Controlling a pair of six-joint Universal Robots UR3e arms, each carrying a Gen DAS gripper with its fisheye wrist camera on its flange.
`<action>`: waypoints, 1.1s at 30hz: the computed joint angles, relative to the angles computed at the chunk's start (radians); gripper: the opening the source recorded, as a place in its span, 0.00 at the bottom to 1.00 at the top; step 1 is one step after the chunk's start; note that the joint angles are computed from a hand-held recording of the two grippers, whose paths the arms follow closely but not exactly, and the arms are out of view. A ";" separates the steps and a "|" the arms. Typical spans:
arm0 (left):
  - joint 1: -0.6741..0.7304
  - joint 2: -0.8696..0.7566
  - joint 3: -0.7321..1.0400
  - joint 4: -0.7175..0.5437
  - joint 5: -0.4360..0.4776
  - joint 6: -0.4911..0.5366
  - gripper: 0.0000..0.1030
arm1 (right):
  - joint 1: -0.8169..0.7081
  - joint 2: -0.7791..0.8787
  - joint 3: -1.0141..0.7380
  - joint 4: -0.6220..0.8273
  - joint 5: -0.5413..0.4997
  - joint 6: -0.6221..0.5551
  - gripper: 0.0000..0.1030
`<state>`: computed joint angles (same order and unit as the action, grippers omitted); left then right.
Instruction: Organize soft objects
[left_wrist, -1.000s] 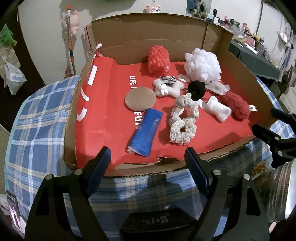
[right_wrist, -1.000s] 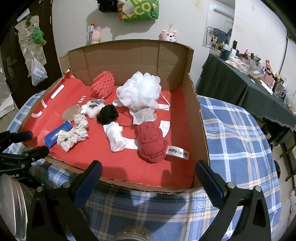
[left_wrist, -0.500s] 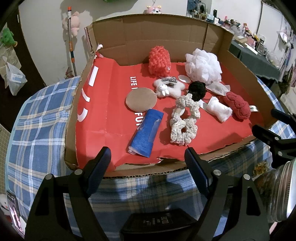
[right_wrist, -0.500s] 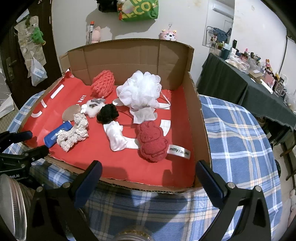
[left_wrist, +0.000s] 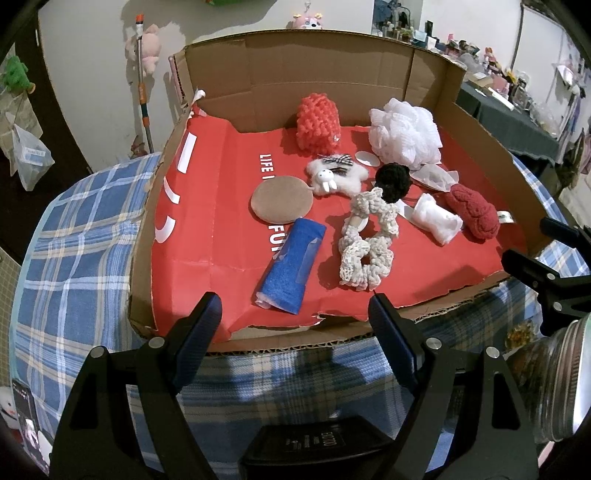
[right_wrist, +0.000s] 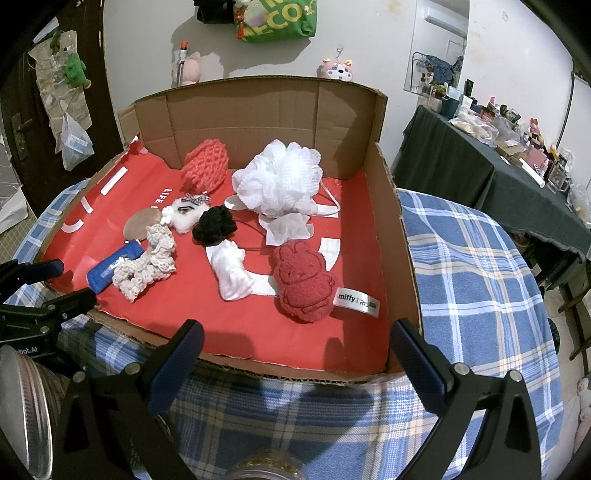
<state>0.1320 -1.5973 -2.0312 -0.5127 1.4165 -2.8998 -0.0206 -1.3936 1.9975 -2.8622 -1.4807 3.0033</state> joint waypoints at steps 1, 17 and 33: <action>0.000 0.000 0.000 0.000 0.000 0.000 0.79 | -0.001 0.000 0.001 -0.001 0.001 0.000 1.00; 0.000 -0.002 -0.001 0.007 -0.001 0.001 0.79 | 0.000 0.000 0.001 -0.001 -0.001 -0.002 1.00; 0.003 0.001 -0.010 0.011 -0.004 0.002 0.79 | 0.002 0.001 0.001 -0.003 -0.003 0.002 1.00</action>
